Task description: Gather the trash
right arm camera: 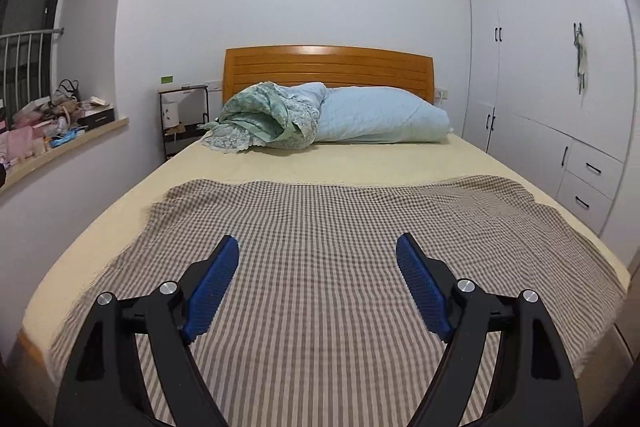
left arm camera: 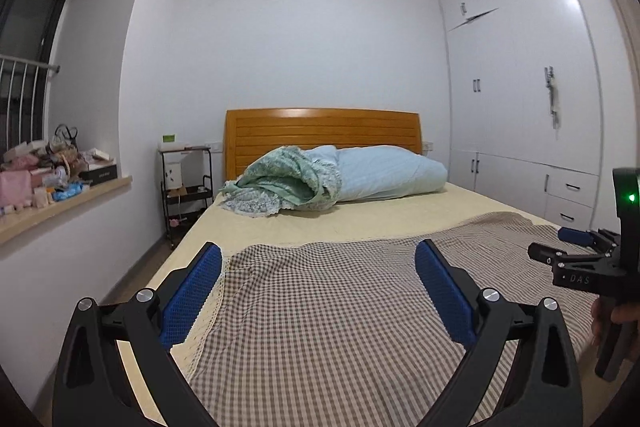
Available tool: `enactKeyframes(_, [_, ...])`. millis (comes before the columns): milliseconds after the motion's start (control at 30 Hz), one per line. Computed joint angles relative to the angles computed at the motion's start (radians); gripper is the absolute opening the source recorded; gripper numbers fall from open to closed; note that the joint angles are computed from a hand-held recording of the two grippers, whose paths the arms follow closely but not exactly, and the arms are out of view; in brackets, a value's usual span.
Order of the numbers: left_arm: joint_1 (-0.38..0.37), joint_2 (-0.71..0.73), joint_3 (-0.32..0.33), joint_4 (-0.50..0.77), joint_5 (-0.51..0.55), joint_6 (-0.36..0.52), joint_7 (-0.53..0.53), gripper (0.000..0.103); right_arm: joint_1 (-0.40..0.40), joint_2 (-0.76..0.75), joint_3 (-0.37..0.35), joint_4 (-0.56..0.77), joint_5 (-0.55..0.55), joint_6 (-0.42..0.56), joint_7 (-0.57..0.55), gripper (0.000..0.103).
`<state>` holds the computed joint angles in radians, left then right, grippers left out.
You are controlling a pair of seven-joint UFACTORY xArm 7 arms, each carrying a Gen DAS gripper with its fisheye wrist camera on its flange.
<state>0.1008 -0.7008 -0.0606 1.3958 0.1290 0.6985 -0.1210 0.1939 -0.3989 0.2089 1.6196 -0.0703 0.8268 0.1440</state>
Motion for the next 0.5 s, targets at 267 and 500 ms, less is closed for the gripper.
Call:
enactKeyframes(267, [0.004, -0.193, -0.037, 0.008, -0.028, 0.177, -0.058, 0.096, 0.024, -0.246, -0.035, -0.126, 0.06, 0.146, -0.062, 0.087])
enactKeyframes(500, [0.003, -0.287, -0.07, 0.122, -0.043, 0.38, -0.076, 0.096, 0.026, -0.418, -0.058, -0.181, 0.11, 0.256, -0.118, 0.087])
